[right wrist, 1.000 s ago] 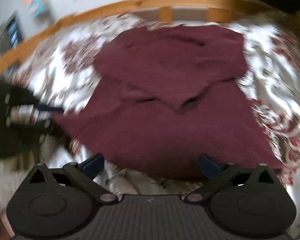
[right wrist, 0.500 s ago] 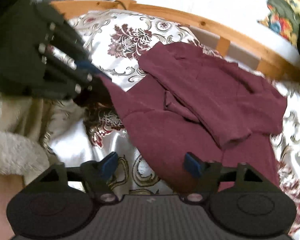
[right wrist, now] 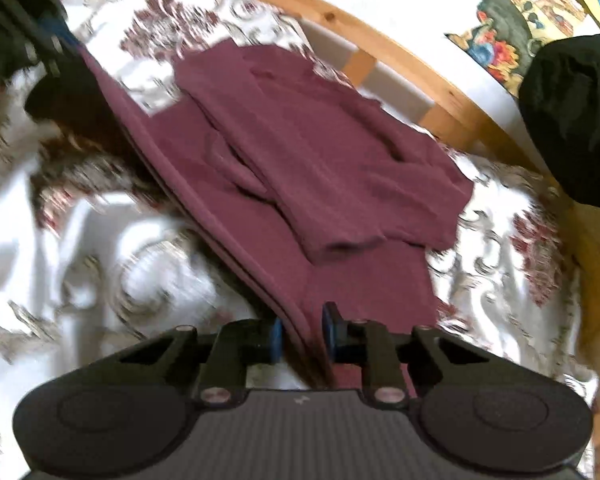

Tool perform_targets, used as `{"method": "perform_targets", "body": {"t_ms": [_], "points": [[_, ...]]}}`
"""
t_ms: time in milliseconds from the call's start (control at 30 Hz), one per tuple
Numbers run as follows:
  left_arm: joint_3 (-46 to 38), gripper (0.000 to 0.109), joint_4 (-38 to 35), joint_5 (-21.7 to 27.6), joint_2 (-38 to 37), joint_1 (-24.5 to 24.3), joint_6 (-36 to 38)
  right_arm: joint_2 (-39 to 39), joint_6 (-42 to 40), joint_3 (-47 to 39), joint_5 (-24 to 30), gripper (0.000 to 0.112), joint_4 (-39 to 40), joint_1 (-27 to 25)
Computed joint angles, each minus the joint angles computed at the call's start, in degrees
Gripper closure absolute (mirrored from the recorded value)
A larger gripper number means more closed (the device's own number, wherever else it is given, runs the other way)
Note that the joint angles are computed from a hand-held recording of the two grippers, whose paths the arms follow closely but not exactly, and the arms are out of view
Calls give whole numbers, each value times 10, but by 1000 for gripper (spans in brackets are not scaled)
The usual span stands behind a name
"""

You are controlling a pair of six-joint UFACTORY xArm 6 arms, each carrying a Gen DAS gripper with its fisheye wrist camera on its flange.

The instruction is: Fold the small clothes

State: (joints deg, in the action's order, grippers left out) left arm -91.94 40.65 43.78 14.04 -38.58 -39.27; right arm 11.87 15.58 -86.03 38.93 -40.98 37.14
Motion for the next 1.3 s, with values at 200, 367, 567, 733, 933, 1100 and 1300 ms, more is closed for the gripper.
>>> {"method": "perform_targets", "body": {"t_ms": [200, 367, 567, 733, 933, 1100, 1300], "points": [[13, 102, 6, -1, -15, 15, -80, 15, 96, -43, 108, 92, -10, -25], [16, 102, 0, -11, -17, 21, -89, 3, 139, -36, 113, 97, -11, -38], [34, 103, 16, -32, -28, 23, -110, 6, 134, -45, 137, 100, -26, -29], [70, 104, 108, -46, -65, 16, -190, -38, 137, -16, 116, 106, -93, -6], [153, 104, 135, -89, -153, 29, -265, -112, 103, 27, 89, 106, -131, 20], [227, 104, 128, -86, -241, 23, -255, -189, 32, 75, 90, 106, -89, 55], [295, 104, 110, -41, -341, -23, -195, -264, 13, 103, 142, 106, -38, 114]]}}
